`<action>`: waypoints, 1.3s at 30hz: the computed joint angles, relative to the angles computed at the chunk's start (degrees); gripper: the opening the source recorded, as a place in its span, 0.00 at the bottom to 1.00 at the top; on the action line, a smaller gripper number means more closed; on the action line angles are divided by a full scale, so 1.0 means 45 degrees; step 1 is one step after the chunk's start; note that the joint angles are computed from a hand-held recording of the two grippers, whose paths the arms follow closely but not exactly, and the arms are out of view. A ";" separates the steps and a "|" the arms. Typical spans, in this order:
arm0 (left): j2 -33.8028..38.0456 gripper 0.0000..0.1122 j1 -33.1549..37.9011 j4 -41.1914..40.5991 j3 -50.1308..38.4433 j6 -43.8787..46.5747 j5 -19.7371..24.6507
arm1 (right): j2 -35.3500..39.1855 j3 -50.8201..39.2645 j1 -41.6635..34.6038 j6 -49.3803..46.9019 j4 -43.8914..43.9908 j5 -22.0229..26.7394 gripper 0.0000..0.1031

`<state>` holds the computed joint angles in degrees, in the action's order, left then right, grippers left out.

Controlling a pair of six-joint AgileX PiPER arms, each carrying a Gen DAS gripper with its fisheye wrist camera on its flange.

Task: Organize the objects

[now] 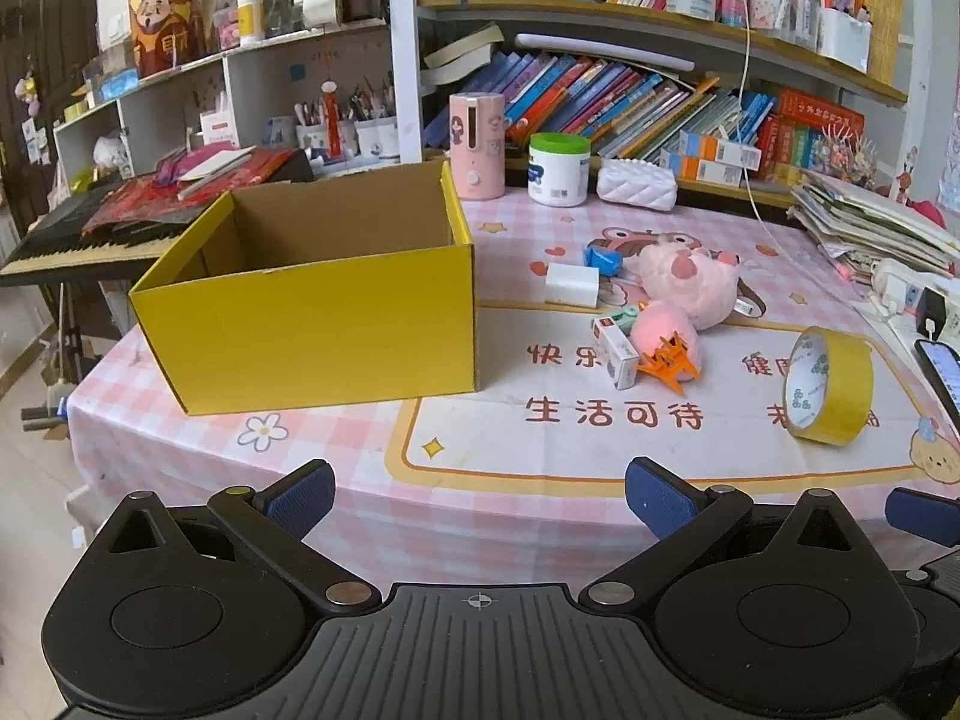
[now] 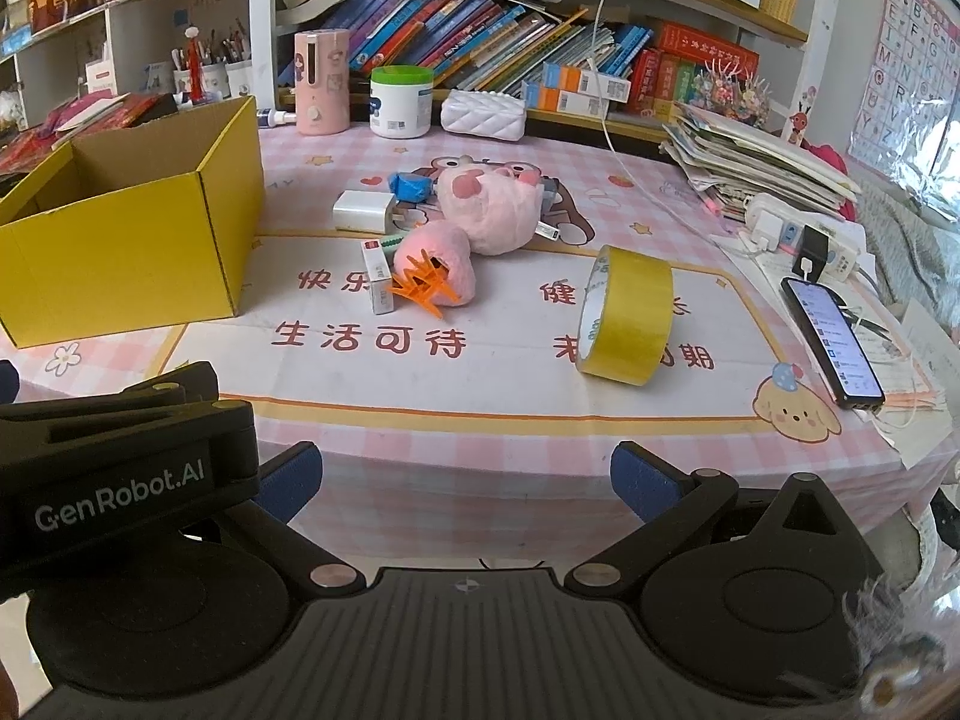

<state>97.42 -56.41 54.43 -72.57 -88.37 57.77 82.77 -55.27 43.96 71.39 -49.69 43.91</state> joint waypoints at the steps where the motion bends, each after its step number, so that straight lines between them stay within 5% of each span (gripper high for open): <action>1: 0.0005 0.92 0.0015 -0.0019 -0.0023 0.0035 -0.0014 | -0.0006 0.0029 -0.0019 0.0020 -0.0027 -0.0023 1.00; 39: 0.0195 0.92 0.0228 -0.0239 -0.0397 0.0365 -0.0131 | 0.0245 -0.0325 -0.0191 -0.0365 0.0130 0.0024 1.00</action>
